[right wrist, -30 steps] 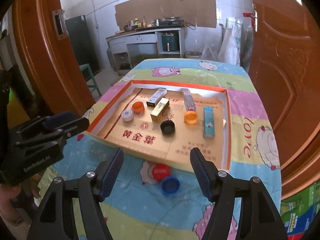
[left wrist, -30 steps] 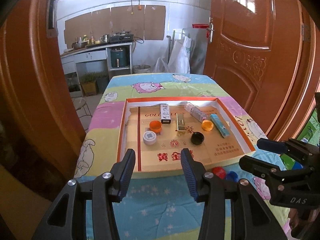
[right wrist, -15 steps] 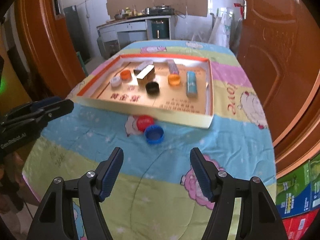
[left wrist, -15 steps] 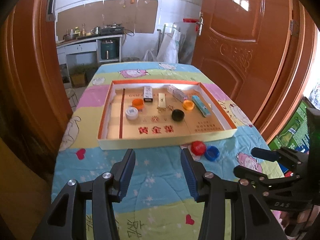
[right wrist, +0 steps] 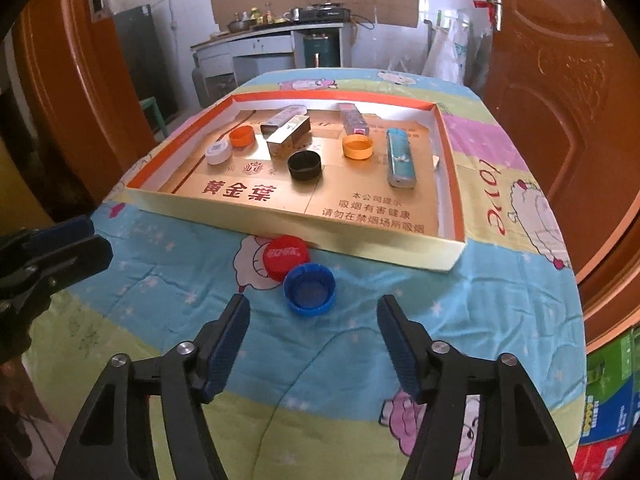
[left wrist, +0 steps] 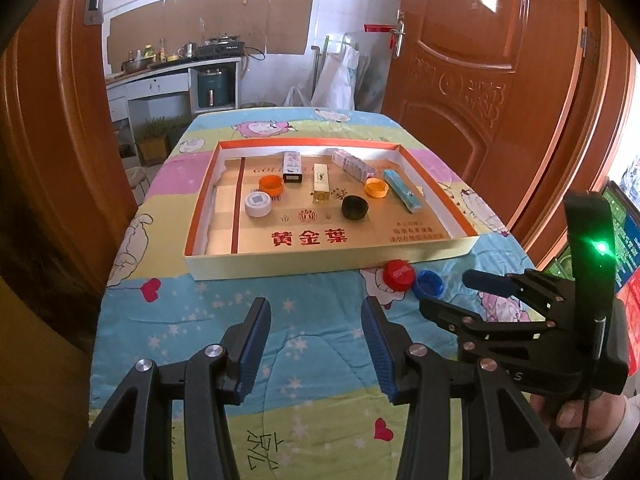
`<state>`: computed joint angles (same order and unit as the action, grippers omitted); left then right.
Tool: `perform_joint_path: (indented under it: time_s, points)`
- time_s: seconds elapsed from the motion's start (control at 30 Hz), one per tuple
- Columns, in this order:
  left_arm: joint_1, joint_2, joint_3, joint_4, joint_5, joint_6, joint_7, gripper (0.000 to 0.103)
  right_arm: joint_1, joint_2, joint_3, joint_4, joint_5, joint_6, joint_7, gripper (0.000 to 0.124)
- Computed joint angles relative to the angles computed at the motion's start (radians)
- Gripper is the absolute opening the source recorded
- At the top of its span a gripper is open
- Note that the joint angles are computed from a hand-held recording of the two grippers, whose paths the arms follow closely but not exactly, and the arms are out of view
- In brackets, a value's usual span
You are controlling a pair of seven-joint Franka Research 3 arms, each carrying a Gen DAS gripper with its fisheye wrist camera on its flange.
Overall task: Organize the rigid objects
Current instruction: 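Grasp the blue cap with the right gripper while the left grasps the red Coca-Cola cap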
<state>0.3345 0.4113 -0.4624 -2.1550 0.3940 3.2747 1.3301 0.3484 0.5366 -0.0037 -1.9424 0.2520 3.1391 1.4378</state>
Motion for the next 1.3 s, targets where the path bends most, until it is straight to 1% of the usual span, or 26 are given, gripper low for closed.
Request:
perform_joint_path:
  time_s: [0.07, 0.13, 0.17, 0.23, 0.27, 0.3, 0.4, 0.47, 0.53, 0.6, 0.7, 0.73, 0.83, 0.97, 1.03, 1.07, 1.13, 1.17, 1.23, 1.27, 1.3]
  points:
    - [0.004, 0.006, -0.004, 0.007, -0.001, -0.007, 0.001, 0.047, 0.032, 0.013, -0.034, 0.017, -0.014, -0.005, 0.008, 0.066]
    - [0.0, 0.01, -0.001, 0.011, -0.004, -0.011, 0.004, 0.047, 0.059, 0.027, -0.065, 0.035, -0.029, -0.013, 0.018, 0.06]
    - [0.0, 0.012, 0.0, 0.014, -0.006, -0.013, 0.007, 0.047, 0.067, 0.034, -0.074, 0.044, -0.035, -0.019, 0.023, 0.052]
    - [-0.001, 0.017, -0.001, 0.02, -0.01, -0.02, 0.013, 0.047, 0.075, 0.05, -0.085, 0.066, -0.044, -0.037, 0.034, 0.04]
    - [0.004, 0.02, -0.006, 0.024, -0.013, -0.024, 0.017, 0.047, 0.071, 0.056, -0.082, 0.076, -0.047, -0.044, 0.036, 0.037]
    - [0.006, 0.024, -0.009, 0.028, -0.017, -0.029, 0.022, 0.047, 0.062, 0.062, -0.073, 0.085, -0.049, -0.052, 0.035, 0.031]
    - [0.011, 0.045, -0.025, 0.049, -0.03, -0.049, 0.045, 0.047, 0.056, 0.067, -0.068, 0.088, -0.058, -0.052, 0.038, 0.031]
    - [0.031, 0.067, -0.058, 0.068, -0.045, -0.068, 0.071, 0.047, 0.054, 0.065, -0.065, 0.083, -0.062, -0.047, 0.037, 0.031]
    - [0.056, 0.093, -0.101, 0.088, -0.063, -0.089, 0.108, 0.047, 0.07, 0.058, -0.087, 0.071, -0.067, -0.041, 0.049, 0.031]
    - [0.063, 0.118, -0.132, 0.112, -0.079, -0.112, 0.15, 0.047, 0.093, 0.042, -0.117, 0.043, -0.076, -0.024, 0.064, 0.031]
    - [0.024, 0.151, -0.131, 0.159, -0.1, -0.151, 0.2, 0.047, 0.116, 0.011, -0.155, -0.013, -0.081, 0.008, 0.078, 0.031]
    - [0.005, 0.167, -0.128, 0.181, -0.107, -0.171, 0.217, 0.047, 0.112, 0.002, -0.157, -0.028, -0.078, 0.015, 0.08, 0.031]
    - [-0.057, 0.191, -0.096, 0.225, -0.129, -0.199, 0.245, 0.047, 0.061, -0.026, -0.122, -0.071, -0.053, 0.031, 0.073, 0.031]
    - [-0.18, 0.208, 0.005, 0.279, -0.157, -0.209, 0.24, 0.047, -0.003, -0.044, -0.072, -0.101, -0.026, 0.054, 0.048, 0.031]
    - [-0.224, 0.217, 0.046, 0.305, -0.173, -0.22, 0.24, 0.047, -0.055, -0.048, -0.022, -0.106, -0.011, 0.065, 0.024, 0.031]
    - [-0.261, 0.22, 0.084, 0.318, -0.176, -0.222, 0.227, 0.047, -0.076, -0.048, 0.0, -0.107, -0.005, 0.071, 0.012, 0.031]
    - [-0.305, 0.229, 0.13, 0.341, -0.18, -0.23, 0.211, 0.047, -0.114, -0.048, 0.039, -0.11, 0.007, 0.079, -0.011, 0.031]
    - [-0.323, 0.234, 0.15, 0.35, -0.183, -0.231, 0.199, 0.047, -0.132, -0.047, 0.058, -0.11, 0.013, 0.082, -0.021, 0.031]
    - [-0.33, 0.242, 0.159, 0.362, -0.19, -0.242, 0.191, 0.045, -0.163, -0.043, 0.091, -0.107, 0.024, 0.084, -0.04, 0.031]
    - [-0.333, 0.246, 0.162, 0.369, -0.193, -0.25, 0.19, 0.042, -0.18, -0.038, 0.108, -0.103, 0.03, 0.082, -0.049, 0.031]
    - [-0.357, 0.243, 0.191, 0.366, -0.185, -0.237, 0.175, 0.036, -0.189, -0.035, 0.118, -0.099, 0.036, 0.081, -0.056, 0.031]
